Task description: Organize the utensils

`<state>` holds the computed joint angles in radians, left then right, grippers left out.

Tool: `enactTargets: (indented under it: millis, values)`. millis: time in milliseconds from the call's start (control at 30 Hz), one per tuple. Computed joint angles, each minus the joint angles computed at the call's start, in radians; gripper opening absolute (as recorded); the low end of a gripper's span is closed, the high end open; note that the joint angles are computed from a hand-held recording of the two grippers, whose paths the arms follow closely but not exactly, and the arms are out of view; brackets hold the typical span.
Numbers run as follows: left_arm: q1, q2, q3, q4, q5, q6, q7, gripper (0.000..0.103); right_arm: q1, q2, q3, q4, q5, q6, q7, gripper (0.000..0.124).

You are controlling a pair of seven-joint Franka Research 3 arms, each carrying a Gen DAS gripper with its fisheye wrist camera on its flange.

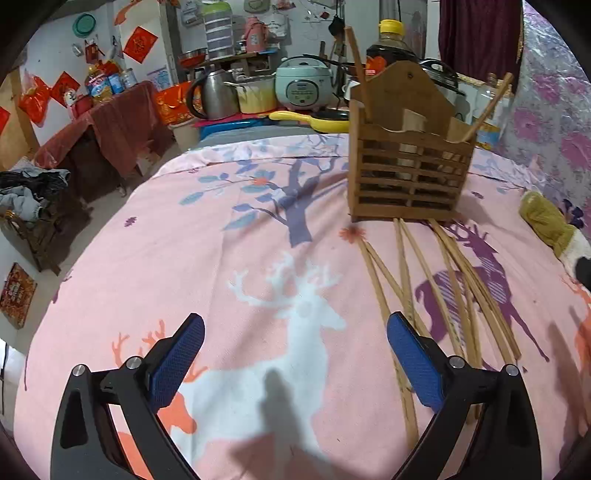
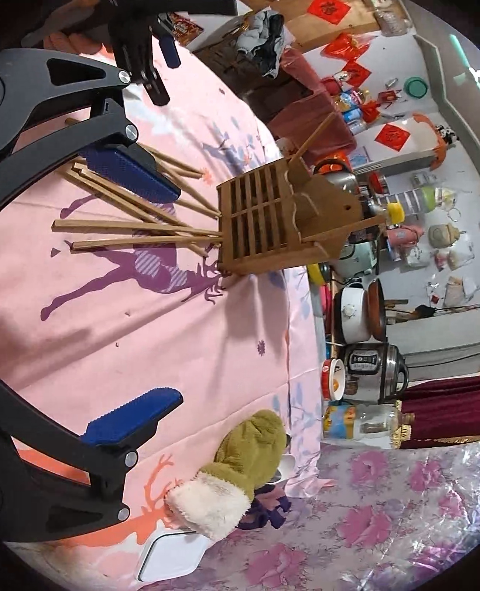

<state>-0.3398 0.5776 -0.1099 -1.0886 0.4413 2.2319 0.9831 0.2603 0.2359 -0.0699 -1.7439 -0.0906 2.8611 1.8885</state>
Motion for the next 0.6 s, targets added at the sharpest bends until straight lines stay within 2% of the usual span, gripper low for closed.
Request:
enactTargets:
  millis: [167, 233, 300, 400, 467, 600]
  values:
    - [0.003, 0.043, -0.022, 0.058, -0.044, -0.031, 0.061, 0.097, 0.007, 0.011, -0.011, 0.016, -0.026, -0.026, 0.026, 0.097]
    - [0.018, 0.033, -0.043, 0.035, -0.083, 0.006, 0.092, 0.097, 0.007, 0.007, -0.013, 0.012, -0.027, -0.025, 0.04, 0.097]
    - [0.021, 0.014, -0.049, 0.001, -0.098, 0.051, 0.109, 0.091, -0.002, 0.008, -0.005, 0.012, -0.011, -0.027, 0.034, 0.097]
    - [0.028, 0.019, -0.071, 0.001, -0.137, 0.068, 0.169, 0.07, -0.012, 0.012, 0.002, 0.017, 0.013, -0.034, 0.028, 0.097]
    - [0.028, 0.038, -0.082, 0.025, -0.167, 0.051, 0.208, 0.052, -0.014, 0.014, 0.003, 0.019, 0.021, -0.037, 0.027, 0.097]
    - [0.013, 0.075, -0.089, 0.077, -0.202, 0.009, 0.276, 0.037, -0.011, 0.018, -0.001, 0.026, 0.017, -0.044, 0.029, 0.097]
